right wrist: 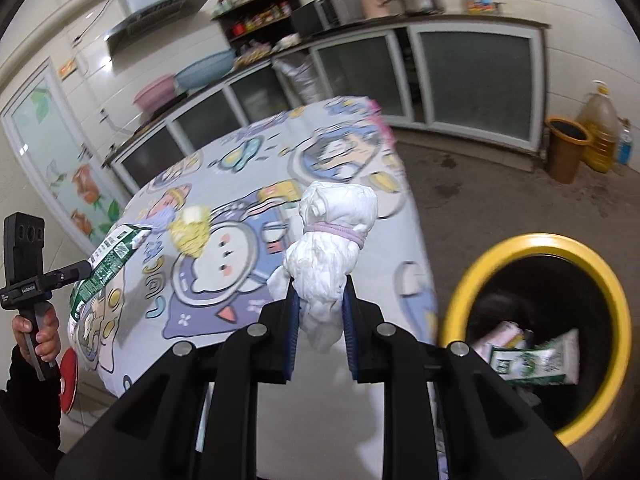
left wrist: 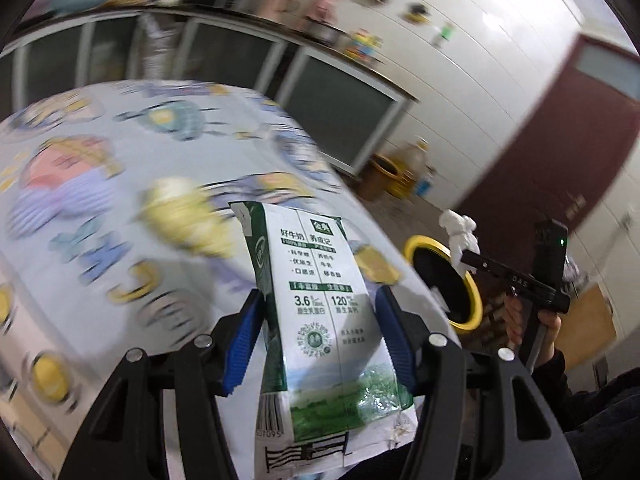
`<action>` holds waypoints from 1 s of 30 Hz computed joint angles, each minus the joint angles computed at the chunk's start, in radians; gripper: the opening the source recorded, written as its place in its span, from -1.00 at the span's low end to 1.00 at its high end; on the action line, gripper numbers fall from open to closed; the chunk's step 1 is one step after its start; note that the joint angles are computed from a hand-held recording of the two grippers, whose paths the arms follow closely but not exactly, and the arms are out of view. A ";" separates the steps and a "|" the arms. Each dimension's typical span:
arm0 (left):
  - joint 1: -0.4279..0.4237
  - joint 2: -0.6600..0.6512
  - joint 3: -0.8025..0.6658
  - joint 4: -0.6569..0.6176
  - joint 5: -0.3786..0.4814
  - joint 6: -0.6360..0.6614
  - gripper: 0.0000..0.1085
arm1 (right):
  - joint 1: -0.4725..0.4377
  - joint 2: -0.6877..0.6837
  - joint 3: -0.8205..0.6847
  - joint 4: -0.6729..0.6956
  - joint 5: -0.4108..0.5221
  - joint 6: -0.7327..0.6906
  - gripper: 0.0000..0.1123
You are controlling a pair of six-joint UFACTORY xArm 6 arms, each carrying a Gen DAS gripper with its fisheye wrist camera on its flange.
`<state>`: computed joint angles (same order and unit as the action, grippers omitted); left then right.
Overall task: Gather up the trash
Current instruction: 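Carry the tissue bundle and milk carton toward the yellow bin, then open both tools to drop the tissue bundle and carton into the bin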
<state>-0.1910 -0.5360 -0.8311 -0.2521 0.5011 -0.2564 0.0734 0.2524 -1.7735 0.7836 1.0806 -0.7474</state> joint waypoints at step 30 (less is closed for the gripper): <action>-0.281 1.267 -1.498 -0.035 0.378 0.104 0.01 | -0.229 0.091 0.019 -0.133 -0.123 0.183 -0.64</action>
<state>-0.4721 0.7311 -2.3288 -0.2873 0.8790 -0.1526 -0.1560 0.3431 -1.7546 0.6501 0.9572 -0.5641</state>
